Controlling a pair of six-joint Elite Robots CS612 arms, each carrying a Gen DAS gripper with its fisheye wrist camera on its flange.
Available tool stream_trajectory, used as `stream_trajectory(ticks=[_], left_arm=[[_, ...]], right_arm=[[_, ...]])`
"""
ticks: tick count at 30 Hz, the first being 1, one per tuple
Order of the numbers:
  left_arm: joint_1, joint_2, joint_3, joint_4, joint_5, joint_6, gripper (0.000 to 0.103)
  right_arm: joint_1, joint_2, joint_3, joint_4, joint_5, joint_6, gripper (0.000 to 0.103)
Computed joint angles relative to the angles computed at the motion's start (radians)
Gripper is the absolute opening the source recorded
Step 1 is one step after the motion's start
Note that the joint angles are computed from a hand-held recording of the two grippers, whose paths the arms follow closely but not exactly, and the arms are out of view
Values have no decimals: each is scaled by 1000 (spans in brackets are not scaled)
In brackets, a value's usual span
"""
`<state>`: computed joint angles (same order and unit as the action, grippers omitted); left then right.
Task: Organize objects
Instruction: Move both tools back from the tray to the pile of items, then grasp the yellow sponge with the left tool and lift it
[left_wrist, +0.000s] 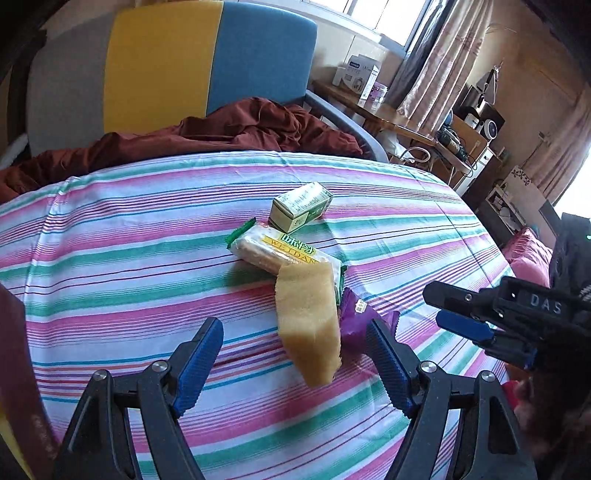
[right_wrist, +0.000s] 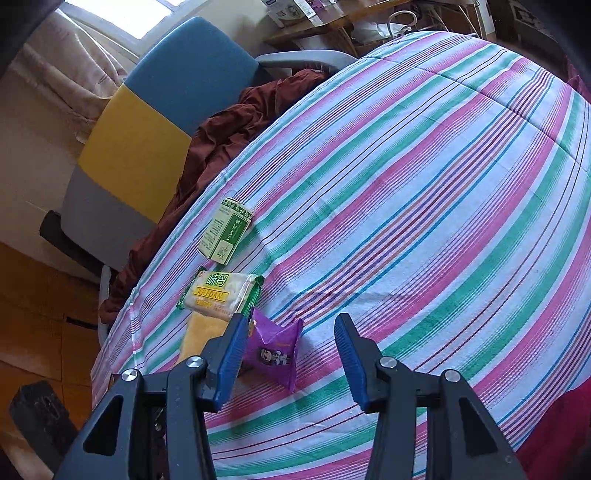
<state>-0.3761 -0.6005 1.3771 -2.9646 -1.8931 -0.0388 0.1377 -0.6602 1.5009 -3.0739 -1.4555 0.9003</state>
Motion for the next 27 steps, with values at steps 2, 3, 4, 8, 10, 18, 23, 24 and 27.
stream_trajectory(ticks=[2,3,4,8,10,18,23,24,27], left_arm=[[-4,16,-27,18,6,-7,79],[-6,25,-42,28,5,-11,74],[-6,34,-56,42,-2,-13,68],[6,42,-66,68,-53,-27,35],[9,21,-24,28,-44,-4,34],[34,-68,177,-83,-54,69,34],[42,-105,267,-125,-60,126,33],[41,-112,283,-138,-58,142,33],[36,-130,321,-165,-53,181,32]], right_arm=[[0,-1,0,5,2,-2,50],[1,-1,-1,9,2,-4,50],[1,0,-3,13,3,-7,50],[2,2,-8,28,0,-14,50],[2,3,-10,32,-1,-15,50],[9,4,-24,76,-19,-51,49],[22,7,-46,117,-39,-123,49],[26,8,-54,129,-46,-143,49],[39,12,-73,157,-72,-208,49]])
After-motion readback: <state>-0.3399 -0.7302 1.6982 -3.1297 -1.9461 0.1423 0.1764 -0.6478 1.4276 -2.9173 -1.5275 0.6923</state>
